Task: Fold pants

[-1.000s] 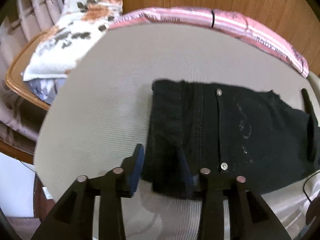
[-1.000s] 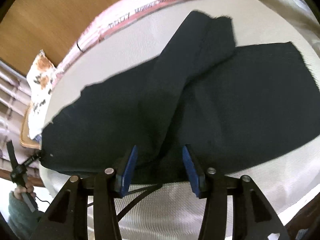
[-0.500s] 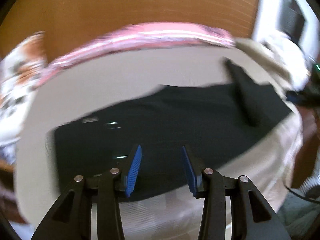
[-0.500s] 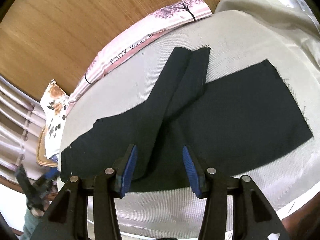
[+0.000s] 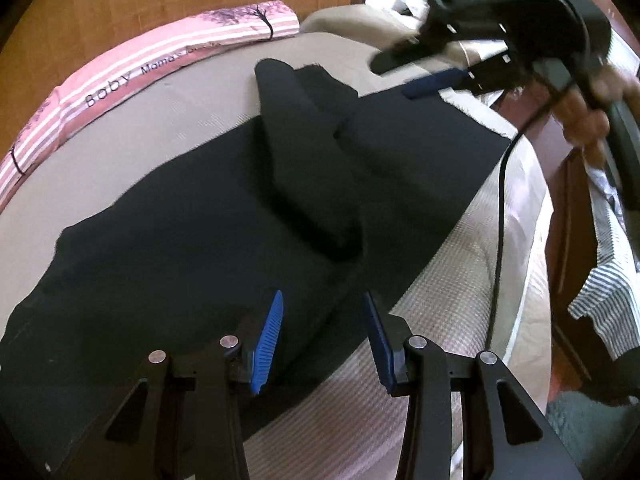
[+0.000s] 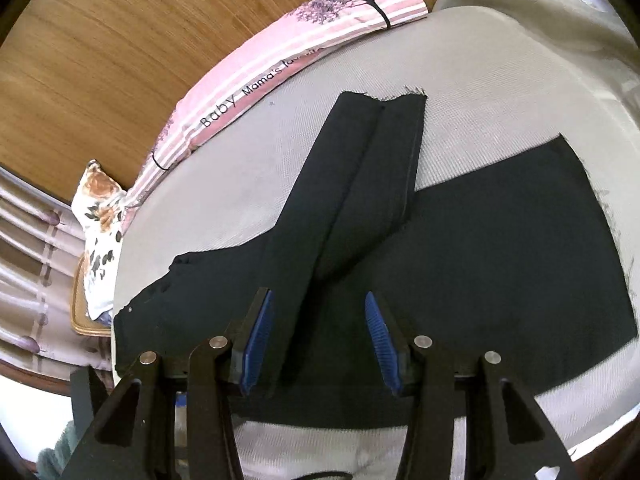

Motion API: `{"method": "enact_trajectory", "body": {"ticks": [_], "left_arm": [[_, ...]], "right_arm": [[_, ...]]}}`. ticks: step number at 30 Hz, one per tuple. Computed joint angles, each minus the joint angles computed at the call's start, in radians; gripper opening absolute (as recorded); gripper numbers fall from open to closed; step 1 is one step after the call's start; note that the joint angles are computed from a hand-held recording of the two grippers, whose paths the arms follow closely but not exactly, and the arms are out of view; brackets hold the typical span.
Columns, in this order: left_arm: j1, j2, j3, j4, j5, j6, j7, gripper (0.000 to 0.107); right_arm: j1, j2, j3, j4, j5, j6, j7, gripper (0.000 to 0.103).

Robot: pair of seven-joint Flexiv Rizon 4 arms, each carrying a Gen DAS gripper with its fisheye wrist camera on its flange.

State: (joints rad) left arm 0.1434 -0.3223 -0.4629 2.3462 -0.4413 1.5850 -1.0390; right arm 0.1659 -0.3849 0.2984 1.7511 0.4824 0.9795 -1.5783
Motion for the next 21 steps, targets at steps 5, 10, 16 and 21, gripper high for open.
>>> {"method": "enact_trajectory", "body": {"ticks": [5, 10, 16, 21], "left_arm": [[-0.206, -0.050, 0.232, -0.074, 0.104, -0.040, -0.094, 0.034], [-0.180, -0.066, 0.215, -0.084, 0.116, -0.025, -0.123, 0.012], [-0.095, -0.067, 0.123, -0.065, 0.093, -0.013, -0.111, 0.010], [0.001, -0.071, 0.017, -0.042, 0.061, 0.002, -0.100, 0.010]], "right_arm": [[-0.009, -0.082, -0.008, -0.095, -0.006, 0.001, -0.008, 0.045], [-0.027, -0.198, 0.001, -0.224, -0.015, -0.001, -0.004, 0.045], [-0.028, -0.354, 0.016, -0.412, -0.060, -0.056, 0.028, 0.045], [-0.004, -0.449, -0.006, -0.525, -0.114, -0.085, 0.090, 0.045]]}}
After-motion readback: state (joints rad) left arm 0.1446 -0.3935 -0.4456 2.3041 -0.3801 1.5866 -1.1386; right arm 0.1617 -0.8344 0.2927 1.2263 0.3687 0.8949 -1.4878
